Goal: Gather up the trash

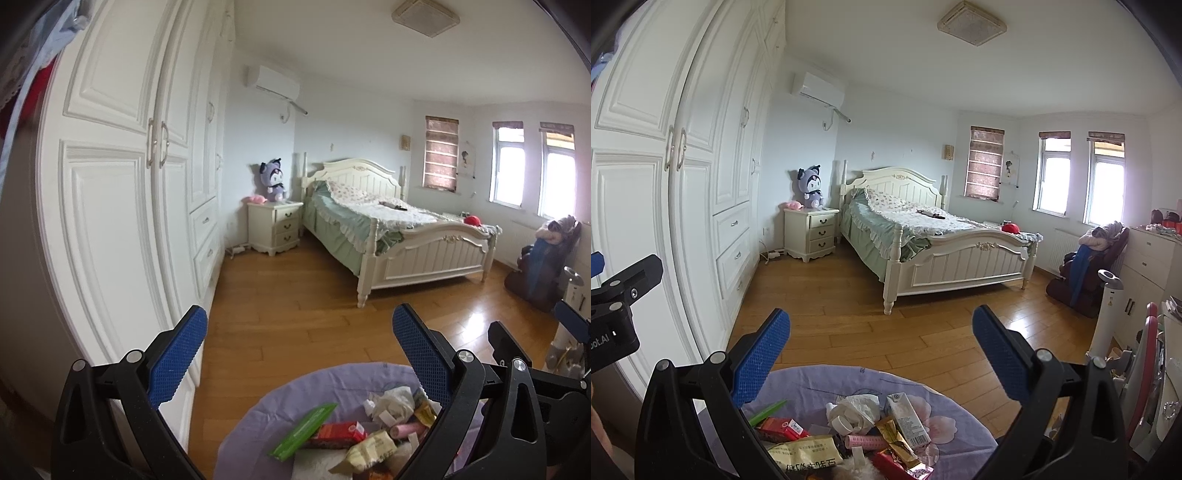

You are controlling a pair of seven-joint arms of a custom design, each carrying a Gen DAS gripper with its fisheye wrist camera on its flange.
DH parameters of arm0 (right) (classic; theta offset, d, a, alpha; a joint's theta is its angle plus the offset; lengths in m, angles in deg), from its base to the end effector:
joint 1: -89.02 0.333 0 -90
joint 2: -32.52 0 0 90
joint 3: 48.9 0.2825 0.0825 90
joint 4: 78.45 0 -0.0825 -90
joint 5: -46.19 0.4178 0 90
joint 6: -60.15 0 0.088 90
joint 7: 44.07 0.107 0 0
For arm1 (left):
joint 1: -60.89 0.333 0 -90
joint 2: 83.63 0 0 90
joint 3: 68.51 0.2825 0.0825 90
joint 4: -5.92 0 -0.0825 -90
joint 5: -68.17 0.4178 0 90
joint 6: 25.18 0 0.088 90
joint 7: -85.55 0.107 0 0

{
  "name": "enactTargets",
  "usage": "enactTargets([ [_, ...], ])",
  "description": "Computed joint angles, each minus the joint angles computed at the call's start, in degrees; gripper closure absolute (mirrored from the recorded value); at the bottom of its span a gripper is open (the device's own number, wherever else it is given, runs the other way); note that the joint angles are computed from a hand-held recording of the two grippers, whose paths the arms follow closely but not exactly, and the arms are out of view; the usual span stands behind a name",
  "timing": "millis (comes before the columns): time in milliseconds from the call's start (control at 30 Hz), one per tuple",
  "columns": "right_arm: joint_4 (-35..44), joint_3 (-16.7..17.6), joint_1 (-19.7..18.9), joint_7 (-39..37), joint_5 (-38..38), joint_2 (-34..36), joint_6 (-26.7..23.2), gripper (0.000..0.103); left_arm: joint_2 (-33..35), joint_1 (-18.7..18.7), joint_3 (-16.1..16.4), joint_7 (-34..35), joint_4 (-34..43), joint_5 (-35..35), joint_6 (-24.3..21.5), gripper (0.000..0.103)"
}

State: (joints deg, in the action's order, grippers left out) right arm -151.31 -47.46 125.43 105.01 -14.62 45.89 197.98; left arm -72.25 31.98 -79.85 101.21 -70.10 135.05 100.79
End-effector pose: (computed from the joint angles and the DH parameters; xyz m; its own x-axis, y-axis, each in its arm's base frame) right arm 0.5542 0.4200 0.7044 0.0331 -0.9949 0.0956 -0.2794 -0.1010 -0.9548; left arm 0.5529 -0.4044 0.6885 0.1948 -0.9802 0.0364 -0.3046 -0.0958 -0.9477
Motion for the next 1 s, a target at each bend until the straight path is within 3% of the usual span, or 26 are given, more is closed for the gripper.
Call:
enactTargets([
  [467, 0.16, -0.11, 0.07, 0.32, -0.27, -0.04, 0.08, 0.005, 0.9, -1.43, 0.29, 0.42, 0.93, 2.97, -2.78, 0.004],
  [1000, 0.2, -0.1, 0.04, 0.43, 0.04, 0.11, 0.13, 0.005, 0.21, -0.82, 0.26, 0.45, -0.34, 2.62, -1.54, 0.004],
])
